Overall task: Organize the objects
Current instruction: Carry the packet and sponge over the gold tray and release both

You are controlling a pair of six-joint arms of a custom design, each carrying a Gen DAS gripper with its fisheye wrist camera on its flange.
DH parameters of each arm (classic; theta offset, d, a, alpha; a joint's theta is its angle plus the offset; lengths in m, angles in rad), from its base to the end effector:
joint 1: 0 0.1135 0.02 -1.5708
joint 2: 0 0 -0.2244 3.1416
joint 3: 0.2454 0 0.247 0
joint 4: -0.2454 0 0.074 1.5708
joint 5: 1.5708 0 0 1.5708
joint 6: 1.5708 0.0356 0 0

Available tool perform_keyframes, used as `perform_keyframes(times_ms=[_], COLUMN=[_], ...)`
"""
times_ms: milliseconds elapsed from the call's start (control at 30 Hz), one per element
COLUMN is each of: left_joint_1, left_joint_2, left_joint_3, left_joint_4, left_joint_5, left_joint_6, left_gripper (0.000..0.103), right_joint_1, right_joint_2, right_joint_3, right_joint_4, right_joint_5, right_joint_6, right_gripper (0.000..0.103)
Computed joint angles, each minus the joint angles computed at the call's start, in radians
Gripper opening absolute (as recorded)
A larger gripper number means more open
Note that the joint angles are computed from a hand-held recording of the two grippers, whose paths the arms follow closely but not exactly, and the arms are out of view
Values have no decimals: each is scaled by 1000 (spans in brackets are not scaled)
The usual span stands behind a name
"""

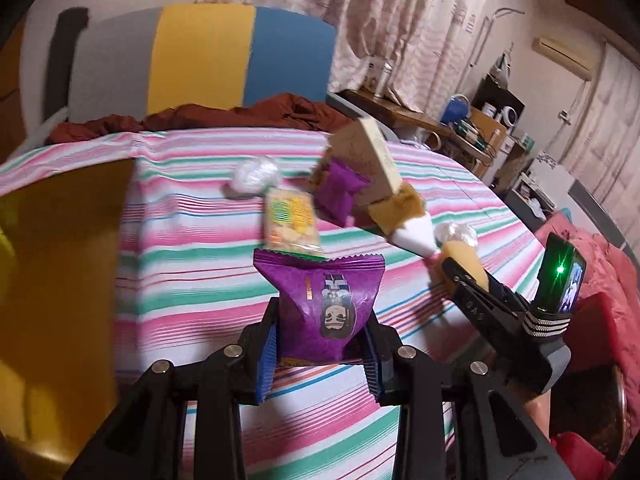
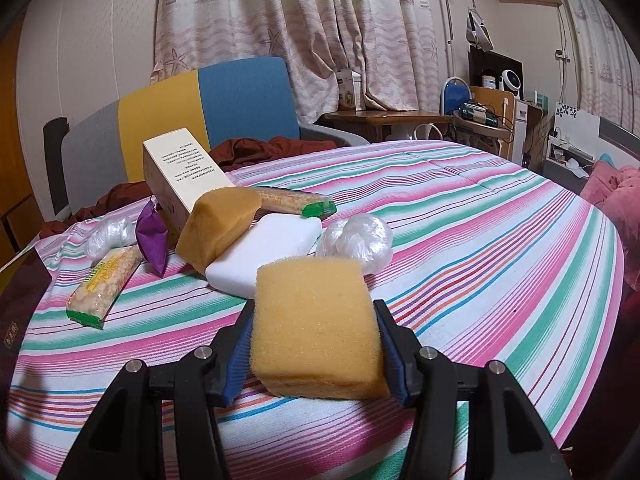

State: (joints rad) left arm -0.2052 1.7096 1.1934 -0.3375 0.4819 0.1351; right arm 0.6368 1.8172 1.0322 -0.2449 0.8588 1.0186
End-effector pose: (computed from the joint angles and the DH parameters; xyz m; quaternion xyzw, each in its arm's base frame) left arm 0.3475 -0.0892 0.1901 0.2365 0.8820 -0.2353 0.3327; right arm 0.2868 0.1786 0.1208 0.2755 0.8391 -0.0926 0.4598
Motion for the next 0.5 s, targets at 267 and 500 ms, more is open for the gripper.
perform_keyframes(times_ms=[267,500], left_joint_1=[184,291], left_joint_2=[4,53], left_joint_3=[39,78], left_joint_4=[-73,-111], left_joint_5=[47,79], left_joint_6=[20,37], left_gripper=[36,36], right_joint_1=[-3,49], right_joint_2=[35,-6], right_joint_3=[79,103], right_joint_4=[-124,-207], right_joint_5=[-14,-29], right_joint_6=[21,167], right_gripper=[55,54])
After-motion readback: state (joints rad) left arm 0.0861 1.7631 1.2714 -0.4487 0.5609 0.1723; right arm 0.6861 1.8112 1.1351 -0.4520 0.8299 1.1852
